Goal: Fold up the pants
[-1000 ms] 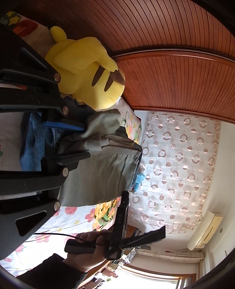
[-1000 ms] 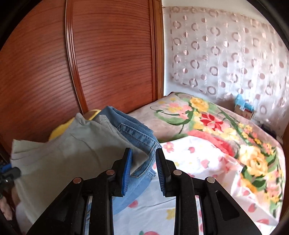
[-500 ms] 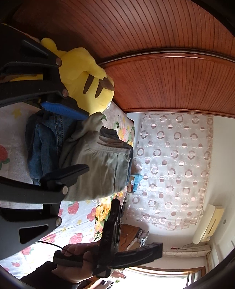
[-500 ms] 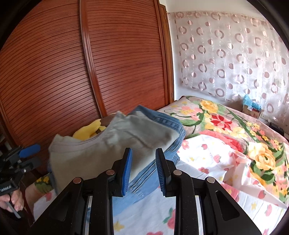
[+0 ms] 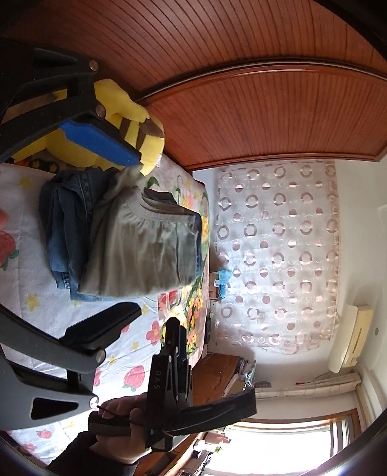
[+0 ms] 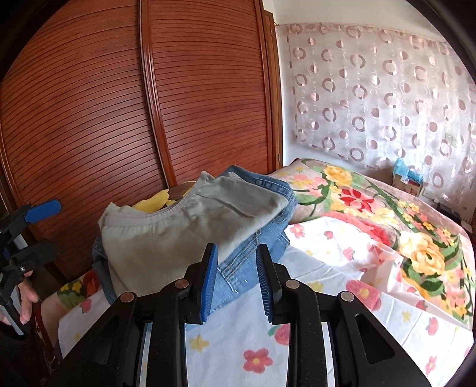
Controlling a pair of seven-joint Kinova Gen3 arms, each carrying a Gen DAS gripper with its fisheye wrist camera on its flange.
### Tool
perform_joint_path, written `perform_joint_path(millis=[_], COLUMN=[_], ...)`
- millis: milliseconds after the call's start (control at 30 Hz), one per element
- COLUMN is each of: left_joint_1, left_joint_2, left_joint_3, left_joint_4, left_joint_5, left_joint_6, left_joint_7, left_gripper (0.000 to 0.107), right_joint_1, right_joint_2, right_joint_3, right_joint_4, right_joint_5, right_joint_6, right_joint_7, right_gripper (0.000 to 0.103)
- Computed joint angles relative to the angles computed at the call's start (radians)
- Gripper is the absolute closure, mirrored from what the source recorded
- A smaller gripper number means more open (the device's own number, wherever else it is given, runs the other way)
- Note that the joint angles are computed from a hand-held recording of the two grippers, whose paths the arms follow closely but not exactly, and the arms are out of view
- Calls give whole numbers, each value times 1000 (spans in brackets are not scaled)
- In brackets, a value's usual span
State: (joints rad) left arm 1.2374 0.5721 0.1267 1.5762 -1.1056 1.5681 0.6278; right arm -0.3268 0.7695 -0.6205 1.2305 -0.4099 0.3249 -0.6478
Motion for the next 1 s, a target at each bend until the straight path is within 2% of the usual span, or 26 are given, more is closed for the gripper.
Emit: perform_joint_path(millis=[167,267,433,533,600,733,1000], left_joint_1=[2,7,10,19,26,34,58], left_joint_2=[17,13,37,57,58,76,122], left_joint_3=[-1,-5,-8,-22,-32,-48,-82], left_joint_4=[-44,-40,-80,-122,-130,-163,-253], left_joint_5=[2,-10,-25,-21,-27,-28,-15], left_joint_6=[15,-16,-45,-45,-66,-99,-143], left_joint_7=[-50,-46,-98,-142,-144,-141,-195], left_gripper=[14,14,14,14,14,14,14], right_joint_1=[56,96,161,216,237,288,321], right_joint_2=[-35,-54,-100,-133,-157,-208,-325], right_joint_3=[-53,-89,-149,-203,-220,-259,-259], right_joint_4=[106,166,281,369,416,528,709], right_joint_5=[-7,10,47,73,89,123,159], right_joint_6=[-89,-138,-237,-311,-349,-438,-558], right_joint_7=[8,-15,-73,-111,-142,-211,-365], right_gripper=[76,76,75,70,67,66,65])
